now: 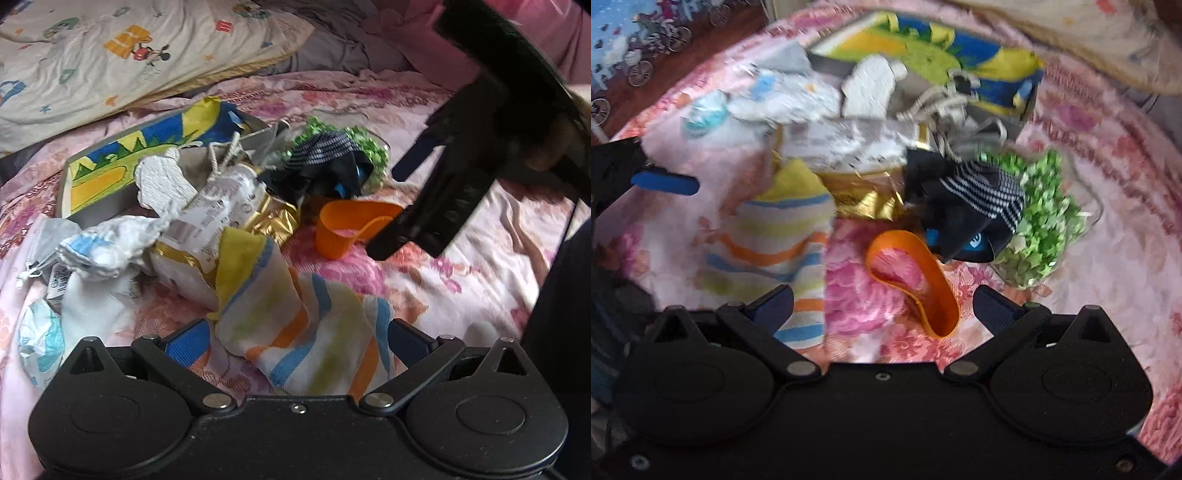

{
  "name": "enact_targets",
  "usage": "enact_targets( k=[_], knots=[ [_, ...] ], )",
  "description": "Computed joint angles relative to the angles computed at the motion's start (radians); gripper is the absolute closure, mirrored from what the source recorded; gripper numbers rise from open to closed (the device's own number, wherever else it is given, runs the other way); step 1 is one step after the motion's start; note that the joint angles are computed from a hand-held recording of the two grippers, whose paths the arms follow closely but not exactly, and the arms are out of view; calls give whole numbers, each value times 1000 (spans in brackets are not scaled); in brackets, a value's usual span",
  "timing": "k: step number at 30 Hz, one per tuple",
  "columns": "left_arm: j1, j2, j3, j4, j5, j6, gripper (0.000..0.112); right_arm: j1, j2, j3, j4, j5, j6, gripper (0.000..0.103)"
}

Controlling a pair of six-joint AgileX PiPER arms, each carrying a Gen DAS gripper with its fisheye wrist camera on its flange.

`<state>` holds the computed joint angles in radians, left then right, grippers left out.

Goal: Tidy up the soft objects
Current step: 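Grasp the striped pastel towel with the left tool while the right tool grasps the orange strap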

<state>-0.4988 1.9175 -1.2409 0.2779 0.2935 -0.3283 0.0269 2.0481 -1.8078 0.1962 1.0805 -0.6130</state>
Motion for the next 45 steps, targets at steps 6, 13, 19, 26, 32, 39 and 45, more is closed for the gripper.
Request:
enact_targets(
  k=[6, 13, 19, 26, 32, 39, 45],
  knots=[
    [13, 74, -78, -101, 74, 107, 11, -2, 108, -48, -12, -26, -5, 1],
    [38, 130, -137, -220, 131, 193, 25, 17, 170, -20, -7, -108, -7, 8],
    [44, 142, -144, -269, 125, 221, 47, 29, 160, 59, -33, -201, -8, 39],
    [61, 135, -130, -430, 114, 367, 84, 10, 154, 85, 26, -221, -51, 69],
    [71, 111, -105, -514, 87, 411, 102, 26, 127, 113, -15, -236, -44, 86],
    [93, 42, -68, -677, 58, 485, 103, -12, 100, 112, 149, -184, -154, 102],
    [114, -49, -22, -760, 21, 472, 103, -65, 83, 93, 331, -121, -247, 102]
  ],
)
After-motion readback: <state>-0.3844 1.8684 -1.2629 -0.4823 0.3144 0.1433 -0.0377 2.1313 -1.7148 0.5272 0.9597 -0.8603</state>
